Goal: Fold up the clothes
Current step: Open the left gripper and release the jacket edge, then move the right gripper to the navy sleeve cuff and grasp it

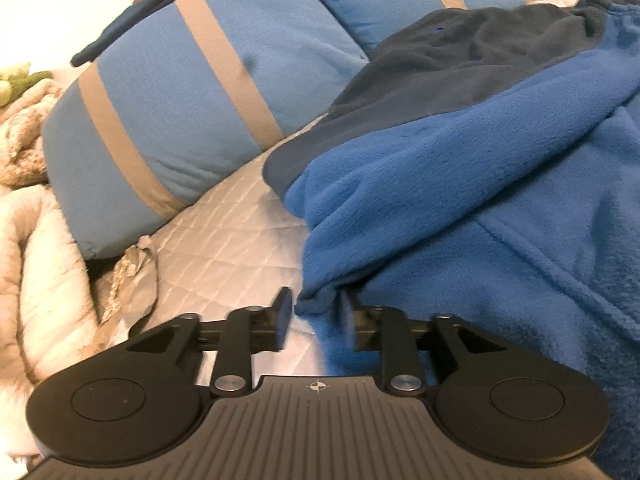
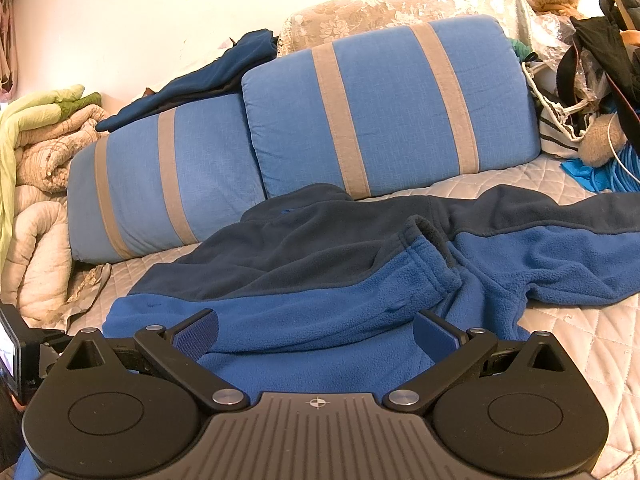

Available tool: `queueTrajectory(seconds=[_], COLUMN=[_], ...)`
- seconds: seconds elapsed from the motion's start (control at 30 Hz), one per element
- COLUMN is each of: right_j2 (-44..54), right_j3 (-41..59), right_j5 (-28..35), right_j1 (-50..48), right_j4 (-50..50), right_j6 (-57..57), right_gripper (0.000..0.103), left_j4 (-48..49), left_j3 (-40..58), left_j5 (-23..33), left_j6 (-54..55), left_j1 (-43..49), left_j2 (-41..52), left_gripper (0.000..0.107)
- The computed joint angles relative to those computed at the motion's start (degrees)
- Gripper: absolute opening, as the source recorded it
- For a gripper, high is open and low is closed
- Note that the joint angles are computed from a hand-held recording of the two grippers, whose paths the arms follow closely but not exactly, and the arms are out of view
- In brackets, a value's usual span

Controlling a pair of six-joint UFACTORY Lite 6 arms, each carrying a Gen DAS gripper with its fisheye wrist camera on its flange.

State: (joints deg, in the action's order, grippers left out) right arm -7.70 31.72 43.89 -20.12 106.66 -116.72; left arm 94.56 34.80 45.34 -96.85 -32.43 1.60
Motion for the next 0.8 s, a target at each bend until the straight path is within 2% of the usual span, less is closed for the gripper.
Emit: queueTrajectory(seconds=[0.17, 0.33, 0.4, 0.5, 0.57, 0.67, 0.8], right_j2=[0.3, 0.5, 0.4, 0.4, 0.3, 0.0, 0.2], right_j3=[0.1, 0.3, 0.3, 0.3, 0.2, 0.2, 0.6], right_j5=[0.4, 0.4, 0.3, -0.1, -0.3, -0.7, -1.3], right_j1=[-0.4, -0.5, -0.3, -0.1, 0.1, 0.2, 0.3], right_j4=[-0.1, -0.3, -0.2, -0.2, -0.1, 0.1, -0.4], right_j6=[0.4, 0.8, 0.7, 0.5, 0.5, 0.6, 1.6], right_gripper=[0.103, 0.103, 0.103, 0.103, 0.103, 0.103, 0.103], left_j4=[-5.1, -17.9, -23.2, -27.2, -27.6, -26.3, -22.6], left_j3=[-2.6, -6.2, -6.4, -4.3, -2.5, 0.1, 2.6], left_j5=[-2.4, -5.7, -3.6, 2.6, 4.9, 5.2, 1.1], left_j6=[0.1, 5.5, 6.7, 3.7, -0.1, -7.1, -15.1], left_j1=[1.7, 1.7, -1.4, -10.7, -17.3, -26.0, -30.9], left_j2=[-7.5, -22.5, -28.4, -34.1, -34.9, -32.7, -24.2], left_gripper=[0.063, 0.067, 0.069, 0.079, 0.080, 0.080, 0.081])
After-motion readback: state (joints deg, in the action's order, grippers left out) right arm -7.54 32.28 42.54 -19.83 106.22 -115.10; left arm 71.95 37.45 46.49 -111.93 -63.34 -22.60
